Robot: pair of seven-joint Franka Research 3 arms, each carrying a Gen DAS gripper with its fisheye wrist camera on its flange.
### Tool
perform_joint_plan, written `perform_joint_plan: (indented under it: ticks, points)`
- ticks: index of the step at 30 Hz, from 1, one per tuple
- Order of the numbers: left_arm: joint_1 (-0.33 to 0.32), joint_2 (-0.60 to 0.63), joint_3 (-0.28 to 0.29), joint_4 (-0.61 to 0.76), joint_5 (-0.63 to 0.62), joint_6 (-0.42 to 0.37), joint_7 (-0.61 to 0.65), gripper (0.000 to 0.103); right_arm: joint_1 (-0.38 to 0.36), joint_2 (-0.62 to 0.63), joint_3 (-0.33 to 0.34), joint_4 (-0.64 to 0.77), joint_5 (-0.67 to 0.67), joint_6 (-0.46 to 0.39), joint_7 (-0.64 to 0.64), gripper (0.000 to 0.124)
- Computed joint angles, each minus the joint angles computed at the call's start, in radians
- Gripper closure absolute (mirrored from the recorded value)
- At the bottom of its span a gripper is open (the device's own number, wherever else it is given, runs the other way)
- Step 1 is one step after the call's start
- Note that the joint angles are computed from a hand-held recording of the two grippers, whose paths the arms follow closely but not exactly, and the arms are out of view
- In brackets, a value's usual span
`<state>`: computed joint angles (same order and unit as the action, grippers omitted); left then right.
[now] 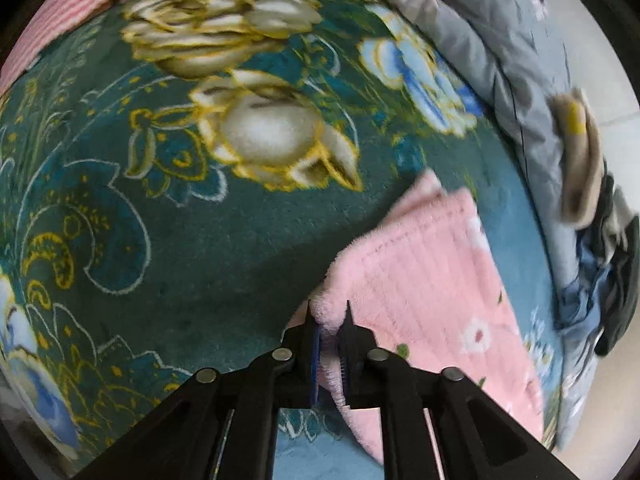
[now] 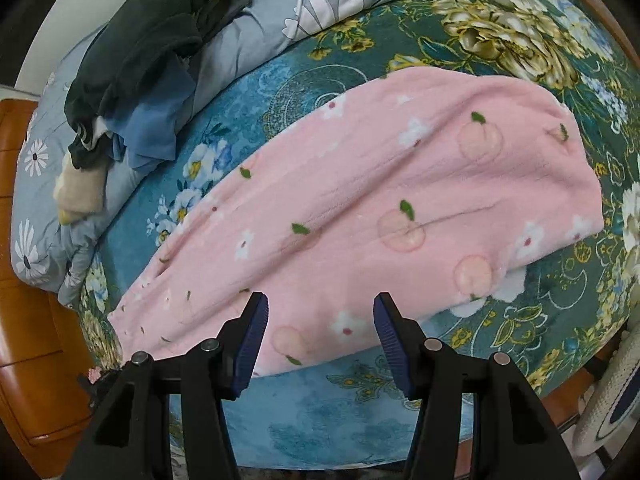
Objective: Fold clothes
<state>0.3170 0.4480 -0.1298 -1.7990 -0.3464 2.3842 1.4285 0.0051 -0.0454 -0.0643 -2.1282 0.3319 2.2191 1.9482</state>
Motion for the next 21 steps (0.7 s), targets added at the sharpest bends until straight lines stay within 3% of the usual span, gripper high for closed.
perform_joint_plan:
  ticks: [7,9,11,16,21]
  points:
    - [0.013,-0.050,-0.015,-0.019,-0.039,0.019,0.053,0.084,0.044,0.135,0.034,0.151,0.075,-0.003,-0.140,0.068]
    - [0.010,-0.077,-0.020,-0.026,-0.050,0.032,0.098,0.063,0.062,0.218,0.056,0.239,0.103,-0.020,-0.209,0.068]
    - [0.006,-0.078,-0.018,-0.005,-0.053,0.024,0.132,0.056,0.080,0.308,0.080,0.339,0.124,-0.046,-0.279,0.068]
    - [-0.004,-0.027,-0.018,0.105,-0.048,-0.021,0.166,0.053,0.147,0.612,0.136,0.729,0.045,-0.214,-0.462,0.068]
    - [0.002,0.034,-0.053,0.188,-0.103,-0.071,0.246,0.045,0.212,0.819,0.149,1.003,-0.027,-0.335,-0.582,0.068]
